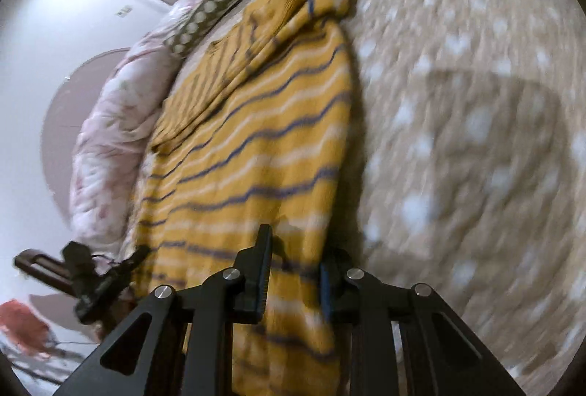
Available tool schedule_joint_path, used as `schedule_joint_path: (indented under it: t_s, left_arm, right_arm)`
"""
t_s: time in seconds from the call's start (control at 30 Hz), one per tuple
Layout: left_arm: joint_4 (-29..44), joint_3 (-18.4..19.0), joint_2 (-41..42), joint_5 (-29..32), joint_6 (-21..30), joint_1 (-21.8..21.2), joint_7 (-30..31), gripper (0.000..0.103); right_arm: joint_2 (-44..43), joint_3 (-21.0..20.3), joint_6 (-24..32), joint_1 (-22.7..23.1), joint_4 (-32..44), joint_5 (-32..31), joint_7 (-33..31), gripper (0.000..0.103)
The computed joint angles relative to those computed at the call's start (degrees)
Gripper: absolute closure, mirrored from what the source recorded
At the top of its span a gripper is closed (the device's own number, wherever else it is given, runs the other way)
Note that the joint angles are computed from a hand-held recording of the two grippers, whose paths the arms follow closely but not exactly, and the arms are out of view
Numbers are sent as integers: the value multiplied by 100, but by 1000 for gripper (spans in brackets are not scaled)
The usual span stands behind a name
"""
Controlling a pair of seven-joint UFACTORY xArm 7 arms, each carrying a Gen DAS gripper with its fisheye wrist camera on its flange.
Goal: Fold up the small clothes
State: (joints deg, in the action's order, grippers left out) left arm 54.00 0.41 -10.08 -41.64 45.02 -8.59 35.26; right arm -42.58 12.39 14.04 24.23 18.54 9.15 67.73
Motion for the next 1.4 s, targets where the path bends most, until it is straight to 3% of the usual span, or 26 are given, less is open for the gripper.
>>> schedule_joint_path:
  t_s: [0.13,0.3,0.47,0.53,0.57,0.6,0.63,0.67,0.8,1.07,1.2,1.4]
  left_arm:
    - [-493,122,-586,-100,172,7,72,60]
    - [-874,227,-1055,-28,293,-45,-68,60]
    - [-1223,151,-1376,252,-51,-169,-271,60]
    - [-1315,47,-1450,515,-235,-190,-473,72]
    - [-1327,-49,-1462,779,-325,-168,-640,87]
    - [-1277,-29,-1448,935,-268,-194,-700,88]
    - [-1238,62,-1454,941,-185,-237,-721,89]
    - [-1177,151,-1455,918,-83,-267,-748,89]
    - [-1134,421,-1838,839,238,-283,-645,90]
    - [-1511,609,-2850,1187,665,-112,-643,95]
    - [-1357,654,-2422,1199,583,-144,-762,96]
    - [-485,524,-1496,629,63,-407,-797,96]
  right_arm:
    - [-159,300,-658,393,-373,237,431,78]
    - [-425,752,-706,671,-557,145,1085,78]
    - [-169,1035,-628,711,-353,-127,1518,78]
    - [121,1125,-658,686,-191,-241,1618,78]
    - [247,1200,-660,652,-111,-296,1690,79]
    - [379,1205,-668,604,-20,-357,1716,81]
    - [440,1151,-606,623,40,-404,1695,90]
    - [457,1140,-482,630,103,-453,1692,93]
    - [178,1210,51,630,301,-644,1732,95]
    - [-407,1409,1094,1109,602,-676,1722,97]
    - [-282,1402,910,1075,586,-688,1745,97]
    - [86,956,815,631,1079,-1050,848,97]
